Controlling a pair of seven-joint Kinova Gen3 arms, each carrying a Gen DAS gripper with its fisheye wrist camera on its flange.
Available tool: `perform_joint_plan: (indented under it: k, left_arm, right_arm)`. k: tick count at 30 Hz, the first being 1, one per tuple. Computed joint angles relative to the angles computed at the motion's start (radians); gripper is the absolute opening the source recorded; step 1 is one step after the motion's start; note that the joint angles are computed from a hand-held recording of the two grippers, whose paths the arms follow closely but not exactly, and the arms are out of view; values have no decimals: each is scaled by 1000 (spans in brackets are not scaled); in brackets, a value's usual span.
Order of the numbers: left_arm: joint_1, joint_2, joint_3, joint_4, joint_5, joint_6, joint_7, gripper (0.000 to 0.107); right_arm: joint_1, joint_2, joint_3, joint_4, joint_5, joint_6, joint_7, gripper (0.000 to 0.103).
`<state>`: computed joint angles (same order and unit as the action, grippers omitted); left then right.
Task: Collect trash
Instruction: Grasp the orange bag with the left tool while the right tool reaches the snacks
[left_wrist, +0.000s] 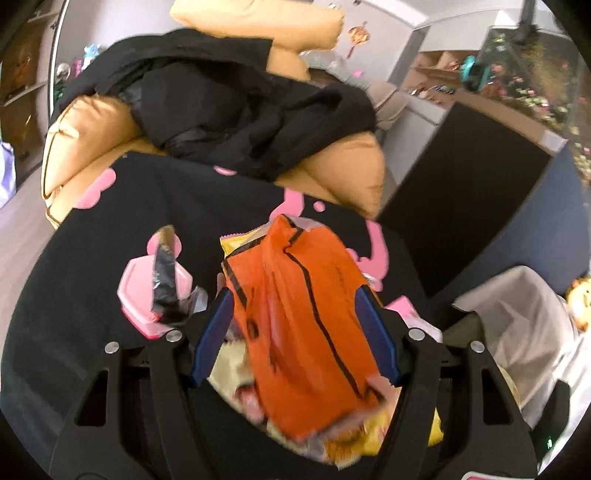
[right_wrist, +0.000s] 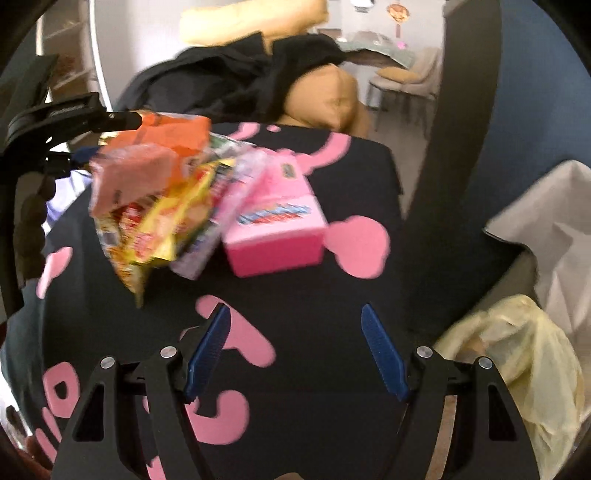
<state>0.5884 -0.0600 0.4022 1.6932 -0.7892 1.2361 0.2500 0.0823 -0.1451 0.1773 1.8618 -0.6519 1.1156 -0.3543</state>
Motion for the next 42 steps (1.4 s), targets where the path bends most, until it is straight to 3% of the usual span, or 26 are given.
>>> perform_joint_plan:
  k: [2, 5, 8, 11, 18, 20, 24, 28, 31, 32, 36, 38, 42]
  left_arm:
    - [-7, 8, -24, 3, 31, -30, -17, 62]
    - [-7, 20, -22, 7, 39, -22, -37, 34]
    - [15, -14, 1, 45, 12, -21, -21, 17]
    - [29, -57, 53, 77, 0, 1, 9, 13]
    - [29, -163, 216, 147, 54, 73, 149, 12]
    - [16, -186, 257, 158, 79, 89, 171, 12]
    - [-14, -213, 325, 165, 131, 111, 182, 12]
    - [-54, -219, 382, 163, 159, 103, 179, 12]
    - [-90, -222, 418, 167, 173, 86, 178, 13]
    - [-108, -221, 434, 169, 175, 83, 184, 16]
    - [-157, -239, 460, 190, 185, 36, 190, 32]
    - [-182, -253, 472, 199, 198, 14, 191, 36]
    - [-249, -274, 535, 199, 212, 12, 192, 45]
  right_arm:
    - [6, -11, -1, 5, 9, -15, 15, 70]
    - [5, -11, 36, 6, -26, 9, 88, 70]
    - [18, 5, 50, -6, -67, 62, 96, 70]
    - [23, 11, 25, -15, -77, 89, 60, 70]
    - [-13, -61, -6, 37, -125, 72, 24, 68]
    - [-34, -79, -3, 45, -118, 76, 22, 59]
    - [-77, -106, -25, 45, -93, 24, -35, 56]
    - [-122, -82, -31, 32, -99, -61, -68, 55]
    - [-140, -21, -56, -12, -73, -84, -130, 43]
    - [-143, 5, -65, -31, -62, -79, -153, 37]
    - [-133, 41, -103, -52, -53, -85, -169, 33]
    - [-140, 45, -86, -57, -69, -50, -138, 13]
    - [-111, 20, -63, -58, -69, 51, -95, 10]
